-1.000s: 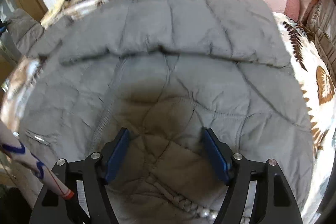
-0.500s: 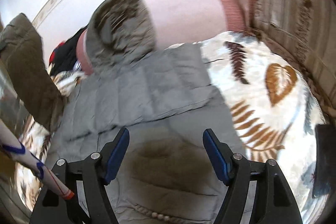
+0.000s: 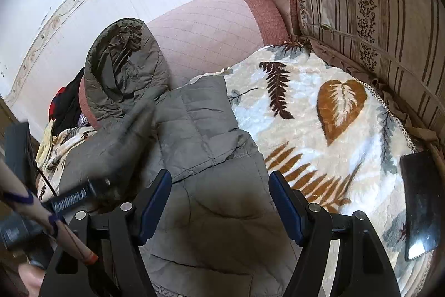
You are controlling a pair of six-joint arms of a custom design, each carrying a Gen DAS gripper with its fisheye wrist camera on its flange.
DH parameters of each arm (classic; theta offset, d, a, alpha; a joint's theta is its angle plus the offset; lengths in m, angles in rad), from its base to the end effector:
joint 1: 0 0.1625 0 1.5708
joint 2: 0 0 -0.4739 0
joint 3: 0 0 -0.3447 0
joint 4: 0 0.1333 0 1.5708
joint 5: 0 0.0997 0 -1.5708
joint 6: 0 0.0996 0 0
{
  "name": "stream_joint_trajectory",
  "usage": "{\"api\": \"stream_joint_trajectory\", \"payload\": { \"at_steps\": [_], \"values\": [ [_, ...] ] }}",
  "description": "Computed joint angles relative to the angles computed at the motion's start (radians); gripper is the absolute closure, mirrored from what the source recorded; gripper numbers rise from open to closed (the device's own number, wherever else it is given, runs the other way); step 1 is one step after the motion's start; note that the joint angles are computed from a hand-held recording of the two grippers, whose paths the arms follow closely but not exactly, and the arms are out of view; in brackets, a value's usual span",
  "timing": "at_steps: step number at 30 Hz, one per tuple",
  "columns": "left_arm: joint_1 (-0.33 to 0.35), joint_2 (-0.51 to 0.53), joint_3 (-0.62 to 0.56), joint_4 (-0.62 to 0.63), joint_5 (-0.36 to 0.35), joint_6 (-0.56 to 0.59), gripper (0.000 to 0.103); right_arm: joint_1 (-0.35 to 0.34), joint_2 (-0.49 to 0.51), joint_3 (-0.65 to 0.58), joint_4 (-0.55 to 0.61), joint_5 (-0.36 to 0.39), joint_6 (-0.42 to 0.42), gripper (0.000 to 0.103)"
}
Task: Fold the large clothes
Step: 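Fold the held sleeve across the jacket body with the left tool, release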
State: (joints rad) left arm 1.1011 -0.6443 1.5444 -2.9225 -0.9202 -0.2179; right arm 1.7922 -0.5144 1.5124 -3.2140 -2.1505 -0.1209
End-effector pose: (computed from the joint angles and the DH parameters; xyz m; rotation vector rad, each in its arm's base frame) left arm -0.1521 -0.7274 0.1493 0.1243 2.5564 -0.8420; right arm 0.2369 -0.6941 0.0994 0.1778 -2.4734 0.8608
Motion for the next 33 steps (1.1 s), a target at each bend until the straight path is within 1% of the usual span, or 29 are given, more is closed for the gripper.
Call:
{"api": "stream_joint_trajectory", "payload": {
  "at_steps": [1,2,3,4,6,8,9,11,13,14,16,17,19,20,22,23,24,26,27,28,29,31,33],
  "values": [
    [-0.009,-0.016,0.028,-0.036,0.007,0.030,0.054,0.000,0.001,-0.001,-0.005,0.003,-0.004,0.026],
    [-0.011,-0.031,0.046,-0.075,0.012,0.066,0.053,0.000,0.004,-0.003,-0.020,0.011,-0.010,0.026],
    [-0.017,-0.049,0.068,-0.124,0.029,0.112,0.049,0.000,0.008,-0.005,-0.037,0.020,-0.019,0.026],
    [-0.019,-0.059,0.076,-0.168,0.056,0.158,0.040,-0.001,0.012,-0.012,-0.043,0.032,-0.031,0.026],
    [-0.025,-0.082,0.095,-0.258,0.137,0.238,0.032,0.005,0.033,-0.036,-0.071,0.050,-0.076,0.030],
    [-0.008,-0.106,0.096,-0.279,0.194,0.268,0.032,0.016,0.063,-0.068,-0.107,0.038,-0.136,0.030],
    [0.005,-0.120,0.094,-0.272,0.220,0.266,0.032,0.018,0.075,-0.087,-0.093,0.052,-0.158,0.031],
    [0.038,-0.131,0.076,-0.260,0.308,0.269,0.032,0.019,0.099,-0.126,-0.041,0.088,-0.187,0.035],
    [0.080,-0.138,0.062,-0.237,0.380,0.252,0.032,0.023,0.135,-0.173,-0.003,0.094,-0.220,0.039],
    [0.097,-0.143,0.062,-0.225,0.394,0.231,0.032,0.024,0.151,-0.198,0.032,0.097,-0.231,0.041],
    [0.132,-0.152,0.059,-0.172,0.399,0.160,0.032,0.023,0.173,-0.224,0.069,0.104,-0.249,0.043],
    [0.156,-0.159,0.064,-0.131,0.384,0.119,0.032,0.024,0.187,-0.242,0.087,0.096,-0.261,0.043],
    [0.182,-0.154,0.058,-0.077,0.373,0.069,0.031,0.023,0.222,-0.292,0.134,0.049,-0.284,0.043],
    [0.192,-0.151,0.065,-0.080,0.356,0.052,0.031,0.017,0.236,-0.317,0.173,0.027,-0.283,0.043],
    [0.205,-0.143,0.056,-0.063,0.337,0.030,0.030,0.000,0.264,-0.370,0.274,-0.016,-0.250,0.042],
    [0.207,-0.138,0.048,-0.052,0.336,0.020,0.030,-0.015,0.269,-0.388,0.331,-0.010,-0.212,0.039],
    [0.206,-0.136,0.042,-0.034,0.342,0.010,0.030,-0.027,0.269,-0.392,0.349,0.008,-0.186,0.038],
    [0.193,-0.138,0.034,0.003,0.365,-0.012,0.030,-0.027,0.266,-0.391,0.346,0.010,-0.176,0.038],
    [0.184,-0.145,0.046,-0.013,0.369,-0.008,0.032,-0.020,0.265,-0.390,0.341,-0.005,-0.183,0.038],
    [0.172,-0.160,0.076,-0.053,0.363,0.005,0.034,-0.014,0.262,-0.383,0.328,-0.014,-0.195,0.038],
    [0.163,-0.176,0.099,-0.072,0.355,0.009,0.034,-0.008,0.254,-0.366,0.302,-0.018,-0.207,0.038],
    [0.141,-0.207,0.161,-0.106,0.337,0.010,0.034,0.002,0.232,-0.333,0.271,-0.009,-0.208,0.038],
    [0.110,-0.227,0.229,-0.160,0.348,0.017,0.034,0.016,0.200,-0.285,0.239,0.005,-0.207,0.038]
  ]
}}
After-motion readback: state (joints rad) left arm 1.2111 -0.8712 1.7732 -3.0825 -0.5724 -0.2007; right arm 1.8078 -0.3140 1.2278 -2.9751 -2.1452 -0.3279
